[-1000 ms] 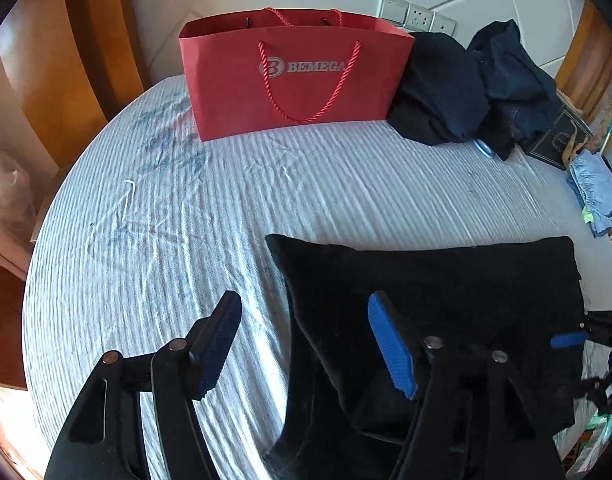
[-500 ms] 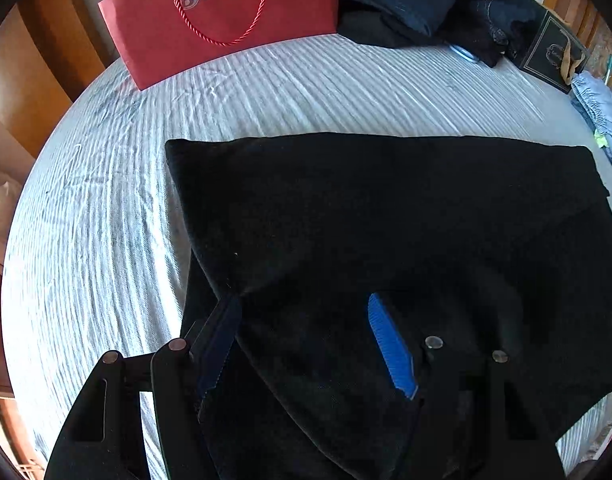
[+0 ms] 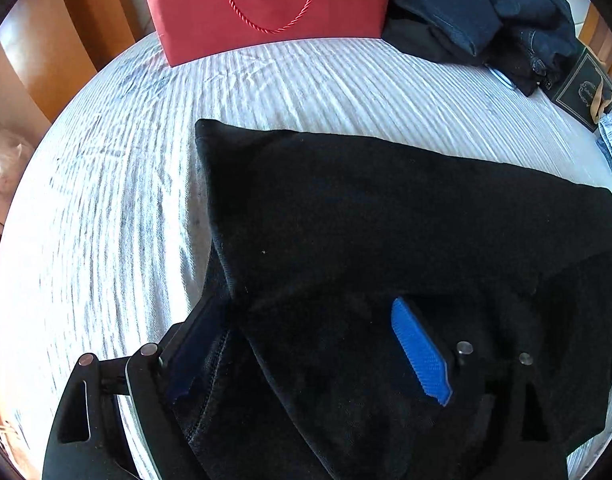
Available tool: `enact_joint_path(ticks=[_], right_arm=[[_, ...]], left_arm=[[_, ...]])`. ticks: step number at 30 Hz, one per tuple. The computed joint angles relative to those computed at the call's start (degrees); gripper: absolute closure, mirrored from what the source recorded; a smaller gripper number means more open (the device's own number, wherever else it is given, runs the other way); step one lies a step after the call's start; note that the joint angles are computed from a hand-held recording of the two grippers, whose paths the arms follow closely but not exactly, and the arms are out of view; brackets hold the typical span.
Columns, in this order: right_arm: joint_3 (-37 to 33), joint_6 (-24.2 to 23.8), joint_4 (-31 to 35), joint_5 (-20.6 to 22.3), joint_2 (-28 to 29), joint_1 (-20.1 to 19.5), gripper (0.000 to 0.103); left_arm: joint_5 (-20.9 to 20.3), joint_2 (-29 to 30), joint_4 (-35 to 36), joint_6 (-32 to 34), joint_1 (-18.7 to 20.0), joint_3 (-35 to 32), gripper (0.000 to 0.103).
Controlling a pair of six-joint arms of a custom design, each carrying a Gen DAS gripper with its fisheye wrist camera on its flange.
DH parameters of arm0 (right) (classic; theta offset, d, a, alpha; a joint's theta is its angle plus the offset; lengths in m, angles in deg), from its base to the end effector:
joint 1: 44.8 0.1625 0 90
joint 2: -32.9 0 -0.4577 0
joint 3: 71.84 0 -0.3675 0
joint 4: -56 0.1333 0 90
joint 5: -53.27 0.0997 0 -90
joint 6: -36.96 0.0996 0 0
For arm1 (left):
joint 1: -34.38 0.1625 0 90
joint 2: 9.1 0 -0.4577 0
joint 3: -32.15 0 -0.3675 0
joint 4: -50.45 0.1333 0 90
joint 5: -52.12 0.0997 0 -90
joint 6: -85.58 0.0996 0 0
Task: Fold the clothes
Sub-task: 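Smooth the folded garment with the left gripper while the right gripper presses the folded edge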
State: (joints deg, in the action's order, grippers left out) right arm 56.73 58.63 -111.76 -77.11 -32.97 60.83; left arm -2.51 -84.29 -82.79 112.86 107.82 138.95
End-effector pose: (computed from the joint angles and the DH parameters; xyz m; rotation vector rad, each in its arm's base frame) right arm 0.1933 -0.4357 0.2063 -0.2519 -2.4789 0.6044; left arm 0.0280 -0.5759 0.3529 0.8592 2.3530 -0.1793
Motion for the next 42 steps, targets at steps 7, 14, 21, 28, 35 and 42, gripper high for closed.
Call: enact_joint_path(ticks=[7, 14, 21, 28, 35, 42], right_arm=[[-0.03, 3.64, 6.81, -1.7, 4.72, 3.47, 0.065], [3.46, -5.84, -12.9, 13.16, 6.8, 4.05, 0.066], [6.64, 0.14, -16.35, 9.21, 4.62, 2.67, 0.065], [9.05, 0.86, -30.49, 9.82, 5.38, 0.33, 0.061], [6.78, 1.47, -29.52, 9.84, 5.22, -1.42, 0.056], [0.98, -2.41, -19.88, 12.62, 8.06, -3.37, 0.098]], left_arm=[[0.05, -0.46, -0.8, -0.19, 0.06, 0.54, 0.014], [-0.01, -0.62, 0.64, 0.08, 0.13, -0.05, 0.014], [-0.7, -0.94, 1.33, 1.45, 0.47, -0.47, 0.013], [-0.96, -1.28, 2.63, 2.11, 0.69, -1.05, 0.013], [-1.09, -1.67, 3.5, 2.59, 0.9, -1.41, 0.013], [-0.99, -2.23, 3.82, 2.56, 1.07, -1.42, 0.012]])
